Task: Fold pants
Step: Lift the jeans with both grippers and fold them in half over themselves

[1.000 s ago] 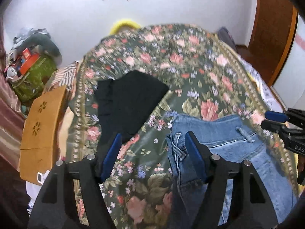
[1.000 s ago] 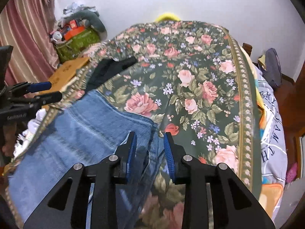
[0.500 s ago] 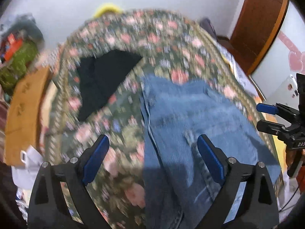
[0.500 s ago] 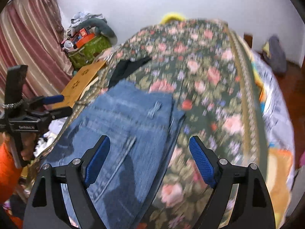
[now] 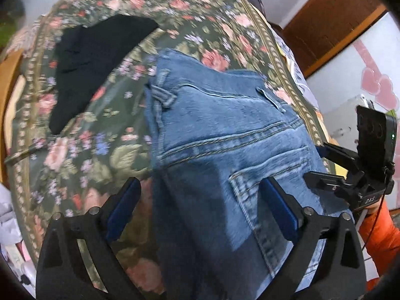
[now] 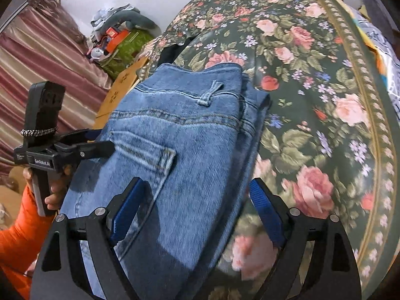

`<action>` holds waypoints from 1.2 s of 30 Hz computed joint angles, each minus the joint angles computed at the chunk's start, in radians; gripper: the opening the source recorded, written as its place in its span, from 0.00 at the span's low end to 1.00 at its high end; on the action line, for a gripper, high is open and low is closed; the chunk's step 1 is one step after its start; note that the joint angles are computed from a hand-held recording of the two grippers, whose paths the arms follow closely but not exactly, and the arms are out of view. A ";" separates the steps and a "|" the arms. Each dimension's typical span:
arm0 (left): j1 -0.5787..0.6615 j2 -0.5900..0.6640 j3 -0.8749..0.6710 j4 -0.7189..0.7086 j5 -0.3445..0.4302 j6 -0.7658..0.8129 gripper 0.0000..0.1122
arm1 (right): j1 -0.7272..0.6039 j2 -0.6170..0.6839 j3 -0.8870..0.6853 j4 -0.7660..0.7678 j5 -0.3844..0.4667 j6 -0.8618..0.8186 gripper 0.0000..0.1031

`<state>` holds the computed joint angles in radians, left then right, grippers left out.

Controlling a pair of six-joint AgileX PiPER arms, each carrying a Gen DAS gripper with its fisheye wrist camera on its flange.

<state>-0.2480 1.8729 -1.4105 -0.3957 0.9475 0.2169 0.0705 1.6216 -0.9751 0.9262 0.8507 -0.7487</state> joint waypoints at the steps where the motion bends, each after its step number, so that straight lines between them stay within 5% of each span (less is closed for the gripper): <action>1: 0.005 0.023 -0.020 -0.025 0.022 0.020 0.88 | 0.003 0.016 -0.017 0.003 0.007 0.000 0.80; 5: 0.008 0.056 -0.051 -0.065 0.041 0.062 0.86 | 0.000 0.062 -0.059 0.021 0.037 -0.007 0.75; 13: -0.021 -0.009 -0.019 -0.042 -0.018 0.045 0.52 | -0.016 0.047 -0.072 0.036 0.054 0.001 0.33; 16: -0.028 -0.056 -0.007 -0.008 -0.032 0.000 0.38 | 0.008 0.002 -0.080 0.011 0.028 0.012 0.25; 25: 0.010 -0.224 -0.043 0.088 -0.101 -0.015 0.33 | 0.097 -0.074 -0.243 -0.029 -0.021 0.058 0.22; 36: 0.156 -0.096 -0.367 0.145 -0.101 -0.014 0.33 | 0.222 0.230 -0.803 -0.163 -0.050 0.207 0.21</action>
<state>-0.0920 1.7766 -1.7771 -0.2508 0.8464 0.2030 0.2929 1.8516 -1.7786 0.7635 0.8005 -0.5420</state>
